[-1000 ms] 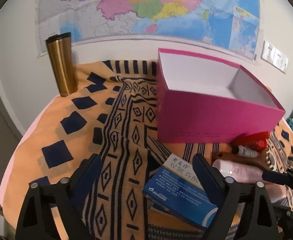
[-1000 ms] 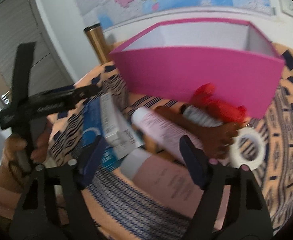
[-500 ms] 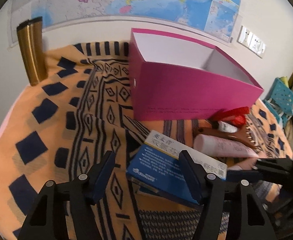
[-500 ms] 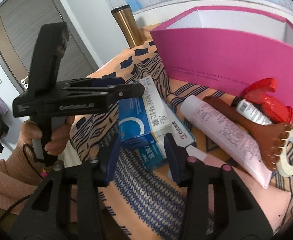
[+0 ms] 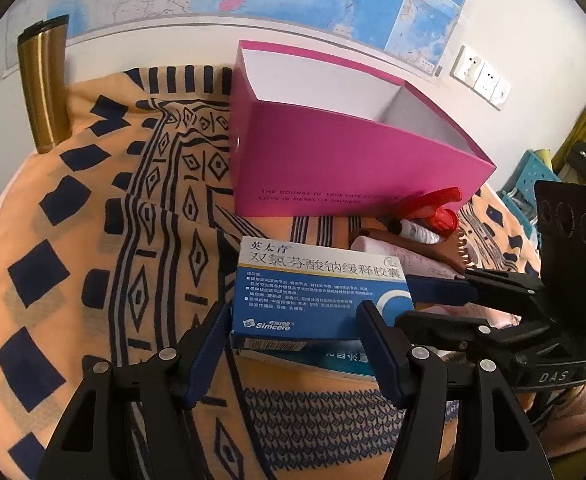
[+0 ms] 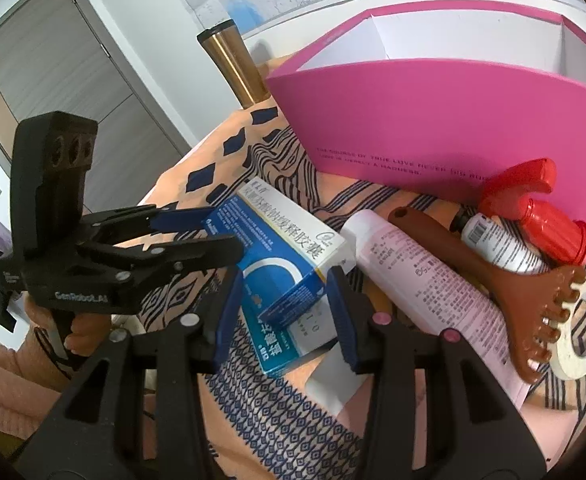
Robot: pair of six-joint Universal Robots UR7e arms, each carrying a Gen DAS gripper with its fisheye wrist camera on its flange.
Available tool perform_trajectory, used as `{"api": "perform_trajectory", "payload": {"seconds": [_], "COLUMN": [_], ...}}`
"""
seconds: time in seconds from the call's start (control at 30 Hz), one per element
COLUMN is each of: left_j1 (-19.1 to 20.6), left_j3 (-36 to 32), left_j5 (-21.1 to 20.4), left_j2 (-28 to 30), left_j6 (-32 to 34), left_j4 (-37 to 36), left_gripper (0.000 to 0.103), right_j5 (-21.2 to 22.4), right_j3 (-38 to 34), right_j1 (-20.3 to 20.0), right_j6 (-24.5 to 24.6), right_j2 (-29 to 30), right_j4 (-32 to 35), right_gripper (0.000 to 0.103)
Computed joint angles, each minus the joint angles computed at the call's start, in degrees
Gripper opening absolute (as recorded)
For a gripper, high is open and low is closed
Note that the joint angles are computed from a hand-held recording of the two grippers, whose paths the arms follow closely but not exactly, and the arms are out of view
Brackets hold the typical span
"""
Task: Organize rigid objects
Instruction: 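Carry the medicine box over the magenta box and open the right tool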
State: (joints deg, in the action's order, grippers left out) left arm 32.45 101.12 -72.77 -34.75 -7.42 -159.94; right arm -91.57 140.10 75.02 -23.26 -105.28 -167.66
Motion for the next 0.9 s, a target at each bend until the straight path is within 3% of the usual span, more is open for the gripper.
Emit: {"api": "perform_trajectory", "payload": {"seconds": [0.33,0.5,0.57,0.67,0.73,0.77,0.8,0.9], "left_j1": [-1.0,0.7,0.9,1.5,2.0,2.1,2.0,1.8], "left_j3": [0.7,0.5,0.8,0.5,-0.3,-0.6,-0.6,-0.8], "left_j5": [0.4,-2.8,-1.7,-1.9,-2.7,-3.2,-2.7,-2.0], "left_j2": [-0.7,-0.8,-0.7,-0.6,-0.2,0.0,0.2,0.2], "left_j6": [1.7,1.4,0.7,0.1,-0.2,-0.3,-0.3,-0.6], "left_j4": [-3.0,0.6,0.3,-1.1,-0.7,-0.4,-0.8,-0.3], "left_gripper": [0.066,0.066,0.066,0.062,0.047,0.045,0.045,0.045], "right_j5": [-1.8,-1.4,-0.5,-0.6,0.2,-0.1,-0.1,-0.7], "right_j3": [-1.2,-1.2,-0.8,-0.7,-1.0,-1.2,-1.2,-1.3], "right_j1": [2.7,1.9,1.0,0.0,-0.8,-0.8,-0.7,-0.4], "right_j6": [-2.5,-3.3,-3.4,-1.9,-0.6,-0.2,-0.1,0.4], "right_j2": [0.0,-0.9,-1.8,-1.7,-1.2,-0.7,-0.4,0.5], "right_j4": [-0.9,2.2,3.7,3.1,3.2,3.0,3.0,2.1], "right_gripper": [0.046,0.046,0.046,0.046,0.046,0.044,0.040,0.038]}}
